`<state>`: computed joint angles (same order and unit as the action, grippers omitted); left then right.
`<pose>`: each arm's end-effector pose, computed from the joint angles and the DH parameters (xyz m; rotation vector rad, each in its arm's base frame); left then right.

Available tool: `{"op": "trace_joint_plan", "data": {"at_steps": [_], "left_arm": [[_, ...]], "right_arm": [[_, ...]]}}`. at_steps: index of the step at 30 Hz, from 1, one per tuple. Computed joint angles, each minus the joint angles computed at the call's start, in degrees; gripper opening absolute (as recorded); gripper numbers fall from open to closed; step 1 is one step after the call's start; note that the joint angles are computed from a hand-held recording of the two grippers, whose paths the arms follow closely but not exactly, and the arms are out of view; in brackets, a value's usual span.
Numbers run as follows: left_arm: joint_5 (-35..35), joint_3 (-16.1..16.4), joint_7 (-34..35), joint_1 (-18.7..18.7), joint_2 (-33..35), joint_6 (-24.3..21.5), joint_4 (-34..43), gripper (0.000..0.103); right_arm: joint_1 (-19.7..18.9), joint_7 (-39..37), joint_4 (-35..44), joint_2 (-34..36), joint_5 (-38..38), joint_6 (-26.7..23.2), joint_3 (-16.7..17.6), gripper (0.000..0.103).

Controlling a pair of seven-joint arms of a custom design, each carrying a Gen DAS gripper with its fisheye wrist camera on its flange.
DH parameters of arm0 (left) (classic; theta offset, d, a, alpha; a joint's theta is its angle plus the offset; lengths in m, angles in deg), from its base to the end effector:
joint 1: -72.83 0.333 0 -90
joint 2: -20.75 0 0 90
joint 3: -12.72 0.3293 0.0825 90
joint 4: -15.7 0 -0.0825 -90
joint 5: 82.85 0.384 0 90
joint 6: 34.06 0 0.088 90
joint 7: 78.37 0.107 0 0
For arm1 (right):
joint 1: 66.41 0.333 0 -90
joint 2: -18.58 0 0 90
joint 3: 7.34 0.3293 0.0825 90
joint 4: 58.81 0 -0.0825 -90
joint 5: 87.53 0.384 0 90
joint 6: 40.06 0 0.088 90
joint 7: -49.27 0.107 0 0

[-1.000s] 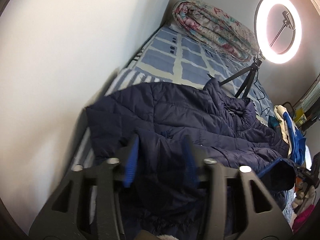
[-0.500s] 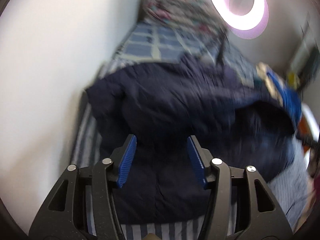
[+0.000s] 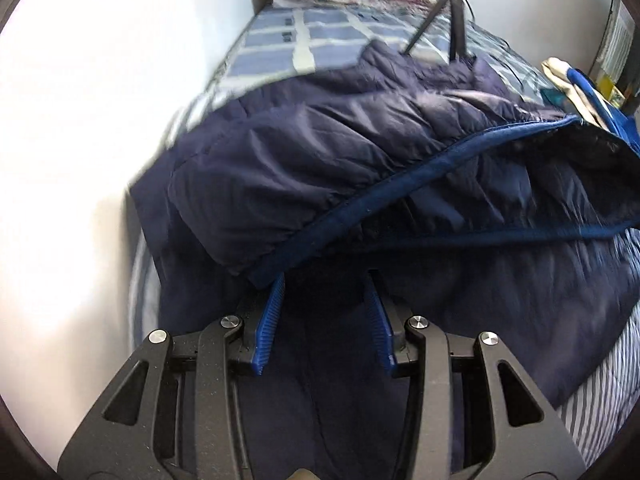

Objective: Fold large clothes

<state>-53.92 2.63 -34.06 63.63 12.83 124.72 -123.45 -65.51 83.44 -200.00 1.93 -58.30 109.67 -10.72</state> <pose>0.4681 -0.1874 0.4197 -1.9264 1.8744 -0.5257 0.4705 -0.0322 0.4603 -2.3026 1.3005 -0.4180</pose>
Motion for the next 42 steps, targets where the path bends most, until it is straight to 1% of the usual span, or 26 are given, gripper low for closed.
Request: {"op": "trace_joint_plan", "data": {"at_steps": [1, 2, 4, 5, 6, 9, 10, 11, 12, 14, 15, 16, 17, 18, 20, 22, 27, 30, 32, 33, 35, 36, 38, 39, 42], "left_arm": [[2.6, -0.5, -2.5, 0.9, 0.8, -0.4, 1.7, 0.043], [4.5, -0.7, -4.4, 1.5, 1.3, -0.5, 2.6, 0.043], [10.4, -1.2, -10.3, 2.7, 2.7, -1.0, 5.5, 0.043], [13.2, -1.4, -13.5, 3.1, 3.2, -1.4, 7.0, 0.043], [14.9, -1.3, -16.1, 3.3, 3.7, -1.6, 8.3, 0.043], [18.9, -0.6, -21.6, 3.8, 4.4, -0.2, 10.3, 0.043], [20.2, -0.6, -22.8, 3.8, 4.7, -0.3, 10.9, 0.043], [20.2, -0.4, -22.4, 3.7, 5.6, -1.5, 12.2, 0.043], [20.1, -0.3, -22.2, 3.6, 5.9, -2.1, 12.8, 0.043], [19.2, 0.1, -22.2, 3.5, 5.6, -1.8, 12.9, 0.043], [19.1, 0.3, -22.4, 3.5, 5.2, -1.5, 12.5, 0.043], [18.6, 0.4, -22.0, 3.5, 4.6, -1.4, 12.0, 0.043], [17.3, 0.6, -20.8, 3.5, 3.4, -1.1, 10.6, 0.043], [14.8, 0.9, -18.1, 3.4, 2.5, -0.7, 9.3, 0.045], [10.9, 1.4, -13.5, 3.1, 1.0, -0.5, 7.2, 0.057], [9.8, 1.3, -10.7, 3.3, -0.8, -2.3, 4.9, 0.057], [4.6, 2.0, -5.4, 3.3, -1.9, -4.6, 1.9, 0.057], [4.2, 1.7, -5.5, 4.0, -0.4, -6.4, 2.2, 0.057], [4.2, 1.5, -6.5, 4.4, 1.4, -8.1, 3.0, 0.057], [3.7, 1.6, -6.4, 4.4, 1.8, -8.0, 3.1, 0.057], [3.8, 1.8, -7.6, 4.7, 1.9, -6.2, 2.6, 0.057], [3.4, 1.9, -8.1, 4.9, 1.8, -5.0, 2.2, 0.057], [1.6, 2.4, -8.0, 5.0, 1.8, -3.3, 1.9, 0.058], [0.7, 2.5, -7.5, 5.0, 2.1, -3.5, 2.2, 0.058], [-0.6, 2.5, -5.6, 4.8, 2.7, -3.1, 2.7, 0.058]], "right_arm": [[0.1, 0.7, 1.2, 1.0, 0.3, 0.8, 0.2, 0.021], [0.3, 1.7, 2.3, 2.2, 0.6, 2.6, 0.6, 0.021], [0.7, 3.9, 4.5, 4.3, 1.2, 5.6, 1.2, 0.021], [0.9, 5.7, 5.5, 5.5, 1.4, 8.3, 1.8, 0.021], [1.1, 7.5, 6.5, 6.6, 1.7, 10.0, 2.0, 0.021], [1.6, 11.9, 8.8, 8.9, 0.7, 12.9, 2.6, 0.022], [1.9, 12.6, 9.5, 9.5, 0.6, 13.0, 2.5, 0.022], [2.2, 12.7, 10.4, 10.1, 1.1, 12.2, 2.2, 0.023], [2.1, 14.1, 11.0, 10.7, 0.0, 12.0, 2.3, 0.025], [1.9, 17.1, 11.2, 11.0, -3.2, 12.9, 2.6, 0.026], [2.1, 17.3, 10.5, 10.4, -3.2, 13.4, 2.5, 0.027], [2.5, 16.0, 10.0, 9.6, -1.7, 12.8, 2.0, 0.029], [2.8, 14.6, 9.9, 9.0, -0.2, 11.8, 1.4, 0.036], [2.9, 13.2, 9.3, 8.0, 1.2, 11.2, 0.9, 0.046], [3.0, 10.3, 7.3, 5.8, 4.2, 10.3, -0.4, 0.054], [2.8, 7.2, 5.6, 3.6, 7.1, 8.2, -1.8, 0.054], [-1.0, 6.8, 0.5, -1.0, 6.3, 5.8, -2.7, 0.054], [-3.4, 8.3, -1.1, -1.5, 3.9, 6.0, -2.3, 0.055], [-4.3, 9.3, -0.7, -0.7, 3.3, 4.1, -2.8, 0.055], [-4.4, 9.4, -0.2, -0.1, 3.7, 2.7, -3.2, 0.055], [-4.2, 8.1, 0.8, 0.9, 5.8, 0.4, -4.4, 0.057], [-4.1, 7.4, 1.4, 1.4, 7.0, -0.9, -4.9, 0.062], [-4.2, 7.1, 2.7, 2.6, 9.1, -3.1, -5.3, 0.068], [-4.2, 6.9, 3.5, 3.3, 10.2, -4.4, -5.5, 0.068], [-4.4, 6.9, 4.6, 4.9, 12.0, -6.0, -5.1, 0.068]]}}
